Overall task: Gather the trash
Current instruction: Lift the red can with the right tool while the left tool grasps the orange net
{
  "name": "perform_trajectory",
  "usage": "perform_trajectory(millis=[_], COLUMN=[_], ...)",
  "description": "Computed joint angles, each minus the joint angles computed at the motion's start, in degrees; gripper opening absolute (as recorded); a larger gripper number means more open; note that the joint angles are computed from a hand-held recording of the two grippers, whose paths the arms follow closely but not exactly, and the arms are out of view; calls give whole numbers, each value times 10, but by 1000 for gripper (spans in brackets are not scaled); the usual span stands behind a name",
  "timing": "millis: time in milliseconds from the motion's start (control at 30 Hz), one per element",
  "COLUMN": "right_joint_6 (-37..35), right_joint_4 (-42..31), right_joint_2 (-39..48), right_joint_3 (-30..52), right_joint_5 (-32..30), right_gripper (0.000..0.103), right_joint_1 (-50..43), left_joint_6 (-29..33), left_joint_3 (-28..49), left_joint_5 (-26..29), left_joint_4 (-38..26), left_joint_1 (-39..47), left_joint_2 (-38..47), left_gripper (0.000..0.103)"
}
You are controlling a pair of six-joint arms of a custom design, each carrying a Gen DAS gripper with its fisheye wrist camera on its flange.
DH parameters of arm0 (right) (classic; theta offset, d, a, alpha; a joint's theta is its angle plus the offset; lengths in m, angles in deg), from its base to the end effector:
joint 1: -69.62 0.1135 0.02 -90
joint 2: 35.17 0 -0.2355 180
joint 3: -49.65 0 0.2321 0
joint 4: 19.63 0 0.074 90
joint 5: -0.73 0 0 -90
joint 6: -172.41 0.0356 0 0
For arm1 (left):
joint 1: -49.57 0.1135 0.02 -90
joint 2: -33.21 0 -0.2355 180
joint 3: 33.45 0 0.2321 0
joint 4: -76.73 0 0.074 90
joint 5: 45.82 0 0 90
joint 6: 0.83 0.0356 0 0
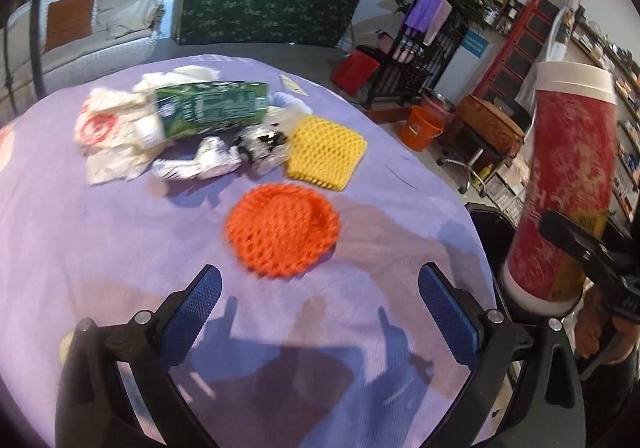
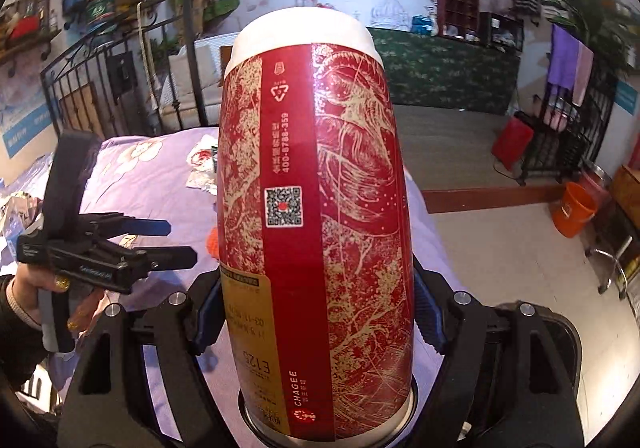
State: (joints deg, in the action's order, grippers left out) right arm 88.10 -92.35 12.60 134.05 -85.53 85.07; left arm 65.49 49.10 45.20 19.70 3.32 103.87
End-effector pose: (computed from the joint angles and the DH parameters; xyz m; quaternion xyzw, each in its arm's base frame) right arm 0.1322 0.0341 0.3618 -0.0610 0.8889 0.0545 0.4507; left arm 0.1700 -0.1785 0.3058 0.1842 0.9058 -0.2254 0.3080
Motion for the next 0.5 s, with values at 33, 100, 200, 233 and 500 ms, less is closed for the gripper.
perform_trajectory(millis=[33, 100, 200, 233, 500], right_joint_6=[2, -3, -15, -24, -156], right_joint_4=[-2, -9, -25, -32, -93], right_joint_2=[-11, -32, -62, -71, -121], right_joint_3=[-7, -16, -26, -29, -61], right_joint_5=[-4, -26, -82, -107, -320], right_gripper=[76, 76, 76, 76, 76], right_joint_1=[-11, -43, -113, -147, -451], left_joint_6=[7, 17, 23, 19, -17], left_joint_3=[18, 51, 98, 105, 103], left_joint_5=[-16, -45, -77, -72, -61], left_joint_4=[3, 0, -13, -17, -28], left_joint_1=[-6, -14, -15, -10, -1], left_joint_2=[31, 85, 163, 174, 157], left_gripper=[97, 97, 83, 73, 28])
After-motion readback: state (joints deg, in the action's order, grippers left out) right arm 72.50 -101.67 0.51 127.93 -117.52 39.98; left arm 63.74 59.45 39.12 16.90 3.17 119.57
